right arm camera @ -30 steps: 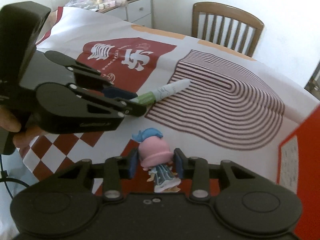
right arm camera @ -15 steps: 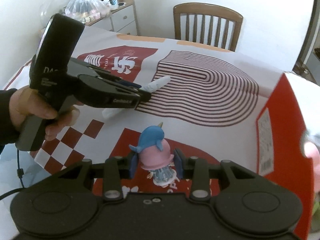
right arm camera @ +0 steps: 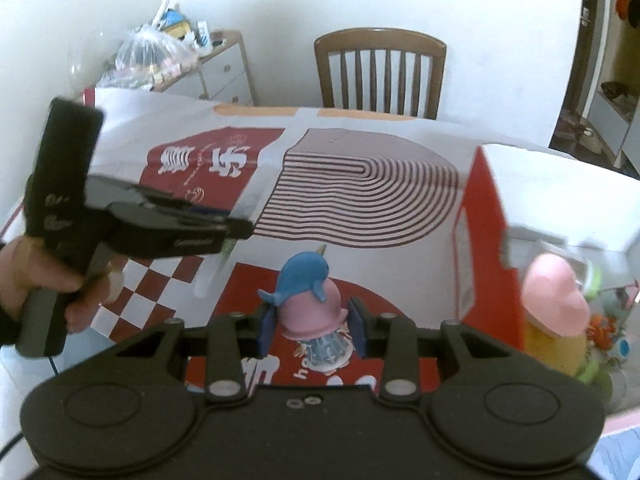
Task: Organize rigid objects
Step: 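Carry the marker and figurine over the red box, then lower the marker and figurine into the box and open both tools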
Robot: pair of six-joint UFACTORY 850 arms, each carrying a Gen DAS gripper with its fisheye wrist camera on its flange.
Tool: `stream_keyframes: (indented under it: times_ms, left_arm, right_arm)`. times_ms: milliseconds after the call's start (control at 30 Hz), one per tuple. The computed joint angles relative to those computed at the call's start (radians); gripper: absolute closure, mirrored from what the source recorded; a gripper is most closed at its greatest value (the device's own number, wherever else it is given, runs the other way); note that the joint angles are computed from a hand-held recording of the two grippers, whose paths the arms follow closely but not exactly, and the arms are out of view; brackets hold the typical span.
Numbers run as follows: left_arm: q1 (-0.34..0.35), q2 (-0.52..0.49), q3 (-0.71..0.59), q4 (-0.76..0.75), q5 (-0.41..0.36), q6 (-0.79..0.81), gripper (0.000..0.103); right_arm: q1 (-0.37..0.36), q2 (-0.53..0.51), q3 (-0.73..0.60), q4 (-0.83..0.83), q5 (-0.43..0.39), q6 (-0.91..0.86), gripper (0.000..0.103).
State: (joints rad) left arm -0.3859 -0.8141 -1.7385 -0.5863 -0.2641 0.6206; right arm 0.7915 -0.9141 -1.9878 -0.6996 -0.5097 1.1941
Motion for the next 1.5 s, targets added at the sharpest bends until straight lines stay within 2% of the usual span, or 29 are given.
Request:
stream_keyframes:
  times_ms: [200, 333, 667, 733, 933, 1200, 1500]
  left_arm:
    - [-0.028, 0.117, 0.120, 0.012, 0.021, -0.069, 0.086]
    - [-0.060, 0.180, 0.176, 0.126, 0.040, -0.219, 0.086]
    - [-0.136, 0.241, 0.187, 0.229, 0.052, -0.385, 0.086]
    - [-0.157, 0.242, 0.173, 0.288, 0.049, -0.448, 0.086]
    - [-0.212, 0.220, 0.103, 0.399, 0.031, -0.576, 0.086]
    - [-0.270, 0.151, -0.019, 0.489, -0.011, -0.702, 0.086]
    - [-0.326, 0.005, -0.240, 0.536, -0.117, -0.782, 0.086]
  right_arm:
    - [-0.002, 0.117, 0.157, -0.097, 0.051, 0.122, 0.067]
    - [-0.006, 0.185, 0.242, -0.151, 0.067, 0.187, 0.067]
    - [-0.035, 0.346, 0.444, -0.392, 0.066, 0.422, 0.067]
    - [-0.046, 0.374, 0.483, -0.427, 0.065, 0.455, 0.067]
    - [-0.089, 0.443, 0.585, -0.500, 0.073, 0.528, 0.067]
    - [-0.150, 0.497, 0.666, -0.549, 0.076, 0.530, 0.067]
    - [-0.216, 0.515, 0.715, -0.603, 0.103, 0.534, 0.067]
